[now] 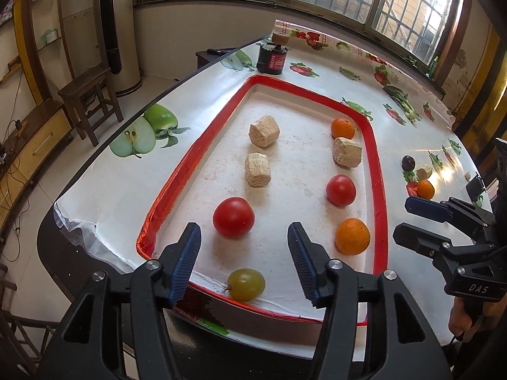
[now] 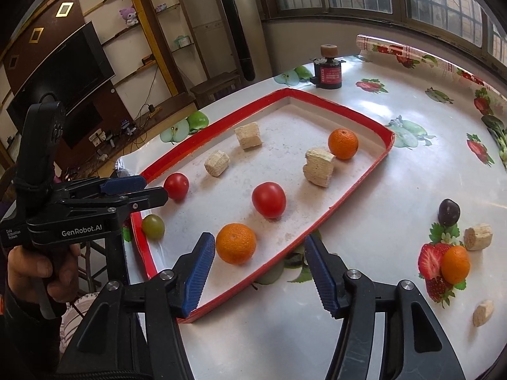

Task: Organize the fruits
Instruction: 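Move both open tools back toward the remaining fruit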

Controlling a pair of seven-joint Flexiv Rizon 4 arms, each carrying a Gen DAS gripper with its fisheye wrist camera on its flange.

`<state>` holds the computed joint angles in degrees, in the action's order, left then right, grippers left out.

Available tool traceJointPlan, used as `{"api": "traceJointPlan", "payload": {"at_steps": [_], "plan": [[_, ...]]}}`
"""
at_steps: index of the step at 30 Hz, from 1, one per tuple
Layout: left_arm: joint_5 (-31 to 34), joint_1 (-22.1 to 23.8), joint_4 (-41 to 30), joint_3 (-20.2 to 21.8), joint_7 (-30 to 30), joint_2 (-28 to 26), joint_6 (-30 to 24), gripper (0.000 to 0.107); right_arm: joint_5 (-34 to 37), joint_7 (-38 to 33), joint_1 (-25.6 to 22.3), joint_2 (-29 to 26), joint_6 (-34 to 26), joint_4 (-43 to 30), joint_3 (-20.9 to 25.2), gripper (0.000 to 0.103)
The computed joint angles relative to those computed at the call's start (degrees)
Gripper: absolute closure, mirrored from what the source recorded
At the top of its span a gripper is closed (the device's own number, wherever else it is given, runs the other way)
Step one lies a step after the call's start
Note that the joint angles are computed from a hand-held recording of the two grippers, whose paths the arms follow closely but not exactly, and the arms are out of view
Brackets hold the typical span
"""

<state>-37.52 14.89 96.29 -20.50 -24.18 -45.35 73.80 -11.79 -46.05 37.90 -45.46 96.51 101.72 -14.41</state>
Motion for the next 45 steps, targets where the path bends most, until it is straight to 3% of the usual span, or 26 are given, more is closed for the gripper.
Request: {"api": "traceJointPlan", "payload": {"at_steps": [19, 45], "plan": [[-2.6, -1.3, 4.2, -3.8, 5.7, 3.6, -0.4, 0.051, 11.5, -1.2, 11.1, 5.0, 5.9, 12.6, -13.4, 0.041], [-6.1, -9.8, 6.8, -2.3, 12.1, 6.2, -5.2, 0.051, 23.3, 0.1, 20.7, 7.9, 8.0, 27.8, -23.2, 0.041]]}}
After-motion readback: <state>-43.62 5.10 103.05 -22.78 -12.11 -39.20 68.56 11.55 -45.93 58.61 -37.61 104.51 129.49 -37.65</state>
